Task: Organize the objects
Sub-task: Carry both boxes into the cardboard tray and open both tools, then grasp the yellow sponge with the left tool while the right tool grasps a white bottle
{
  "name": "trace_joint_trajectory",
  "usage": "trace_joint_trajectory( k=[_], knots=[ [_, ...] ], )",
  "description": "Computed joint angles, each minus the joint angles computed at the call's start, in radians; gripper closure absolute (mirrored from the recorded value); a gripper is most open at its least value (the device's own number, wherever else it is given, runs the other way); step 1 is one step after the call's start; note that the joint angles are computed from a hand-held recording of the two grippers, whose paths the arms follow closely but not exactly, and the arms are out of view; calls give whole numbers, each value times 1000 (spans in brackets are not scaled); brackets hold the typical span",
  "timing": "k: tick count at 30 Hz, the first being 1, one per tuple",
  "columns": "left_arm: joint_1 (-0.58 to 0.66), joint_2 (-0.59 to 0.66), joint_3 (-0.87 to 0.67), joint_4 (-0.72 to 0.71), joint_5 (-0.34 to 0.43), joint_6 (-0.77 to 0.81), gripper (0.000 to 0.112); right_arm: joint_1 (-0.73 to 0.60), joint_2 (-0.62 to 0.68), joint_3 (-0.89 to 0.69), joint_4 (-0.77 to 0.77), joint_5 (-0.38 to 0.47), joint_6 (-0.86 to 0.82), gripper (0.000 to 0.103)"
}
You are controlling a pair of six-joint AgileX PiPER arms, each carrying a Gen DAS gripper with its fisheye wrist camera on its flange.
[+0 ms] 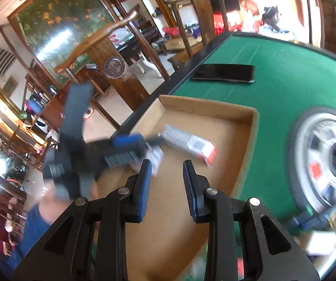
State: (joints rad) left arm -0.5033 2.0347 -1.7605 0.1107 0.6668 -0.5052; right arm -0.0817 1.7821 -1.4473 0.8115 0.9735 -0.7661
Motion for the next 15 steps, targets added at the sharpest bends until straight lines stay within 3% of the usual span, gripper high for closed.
trace_joint_trajectory(
  k=[3,5,7,8,9,10,11,13,15],
  knots=[
    [-79,-151,198,190,-146,-161,50,-120,-135,191,64,-11,-186,75],
    [-157,-247,336,383,-257,-338,31,-244,-227,314,147,26,-350,75],
    [-232,-324,446,583,-355,-527,30,-396,-320,429,242,68,-538,75],
    [-267,-346,481,683,-388,-613,26,-469,-344,462,281,110,-608,69],
    [-304,-357,504,765,-422,-664,22,-543,-361,490,309,156,-675,41],
    [-346,-348,506,806,-434,-676,9,-605,-368,506,317,186,-716,26],
    [-380,-333,499,808,-442,-656,10,-645,-360,506,313,200,-732,19],
    [-450,-280,430,692,-365,-516,10,-723,-330,496,308,221,-761,20],
    [-509,-205,319,531,-248,-329,10,-785,-285,474,320,214,-764,31]
  ],
)
